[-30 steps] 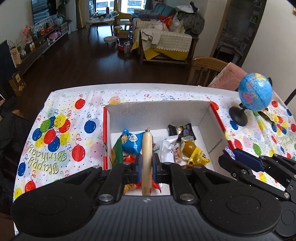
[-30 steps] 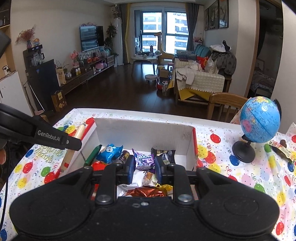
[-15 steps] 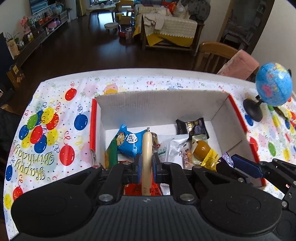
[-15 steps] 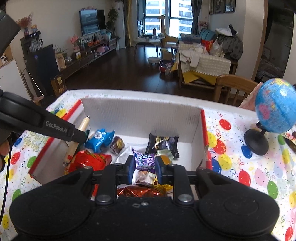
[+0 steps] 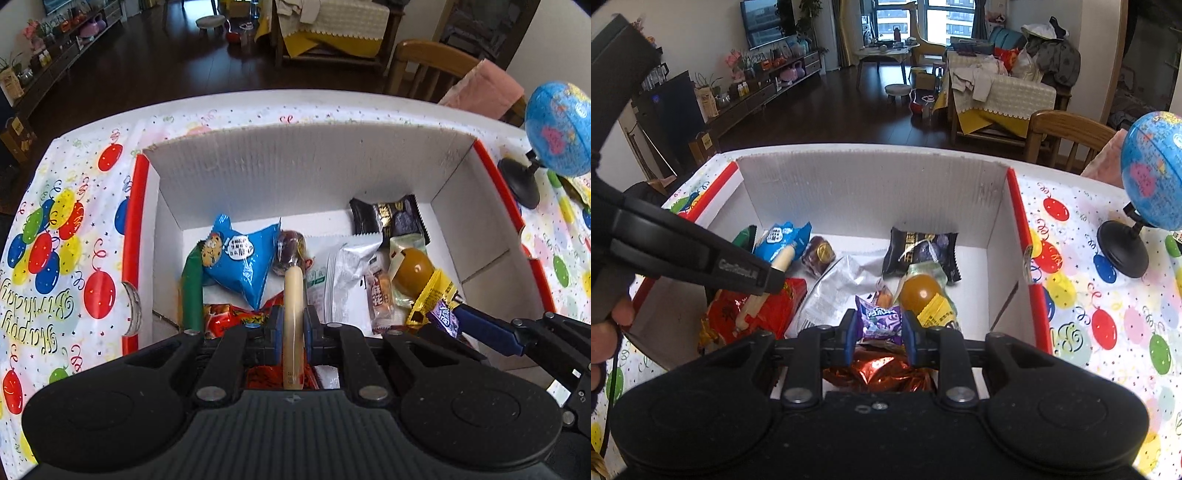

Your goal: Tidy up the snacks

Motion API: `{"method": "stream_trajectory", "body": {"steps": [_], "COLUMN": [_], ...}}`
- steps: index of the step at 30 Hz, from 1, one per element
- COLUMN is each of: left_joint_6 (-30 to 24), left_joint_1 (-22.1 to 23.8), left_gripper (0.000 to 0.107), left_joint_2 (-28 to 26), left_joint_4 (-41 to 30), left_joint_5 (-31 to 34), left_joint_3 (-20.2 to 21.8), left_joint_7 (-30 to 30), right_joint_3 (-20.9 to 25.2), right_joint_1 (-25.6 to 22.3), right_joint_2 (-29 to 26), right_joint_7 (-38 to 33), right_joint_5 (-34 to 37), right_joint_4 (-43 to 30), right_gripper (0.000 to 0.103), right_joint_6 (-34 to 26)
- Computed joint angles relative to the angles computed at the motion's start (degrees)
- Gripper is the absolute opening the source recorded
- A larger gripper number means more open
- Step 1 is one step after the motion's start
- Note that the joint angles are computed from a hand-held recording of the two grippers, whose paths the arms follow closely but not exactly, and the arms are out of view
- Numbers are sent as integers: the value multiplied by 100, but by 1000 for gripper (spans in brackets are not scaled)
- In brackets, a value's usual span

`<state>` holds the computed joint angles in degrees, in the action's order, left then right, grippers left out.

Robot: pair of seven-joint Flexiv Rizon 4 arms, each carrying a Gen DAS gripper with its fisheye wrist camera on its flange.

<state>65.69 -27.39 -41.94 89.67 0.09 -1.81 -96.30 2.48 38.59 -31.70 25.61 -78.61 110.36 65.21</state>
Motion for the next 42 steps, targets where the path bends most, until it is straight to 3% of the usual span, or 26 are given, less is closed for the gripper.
{"method": "stream_trajectory", "body": {"steps": [12, 18, 26, 27, 29, 31, 39, 42], "left_joint_6": [-16, 147, 458, 493, 621, 896, 1336, 1592], "left_joint_1": [91, 146, 245, 257, 312, 353, 467, 569], "left_gripper": [12, 29, 30, 32, 57, 65, 65, 72], "left_joint_2": [64, 228, 560, 607, 721, 849, 1354, 1574], "left_joint_4": [102, 334, 779, 839, 1004, 1223, 1861, 2175], "left_joint_5": [-127, -182, -287, -309, -375, -419, -569, -659], "left_joint_3": [-127, -183, -276, -291, -353, -395, -500, -614], "left_joint_7": [221, 268, 358, 370, 407, 432, 596, 702], "right_joint_3": [-3, 19, 161, 190, 251, 306, 559, 655], "right_joint_1": [-22, -17, -19, -18, -21, -5, 114, 160], "right_joint_2": [26, 104, 350, 389, 470, 564, 897, 997], "right_joint_7": [152, 273, 486, 516, 563, 643, 983, 1153], "right_joint_5": [26, -115, -347, -368, -394, -448, -581, -597], "right_joint_4": [90, 151, 302, 329, 381, 437, 615, 668], "right_gripper": [33, 50, 65, 65, 70, 73, 85, 87], "right_joint_6": [64, -14, -306, -359, -452, -582, -1197, -1374]}}
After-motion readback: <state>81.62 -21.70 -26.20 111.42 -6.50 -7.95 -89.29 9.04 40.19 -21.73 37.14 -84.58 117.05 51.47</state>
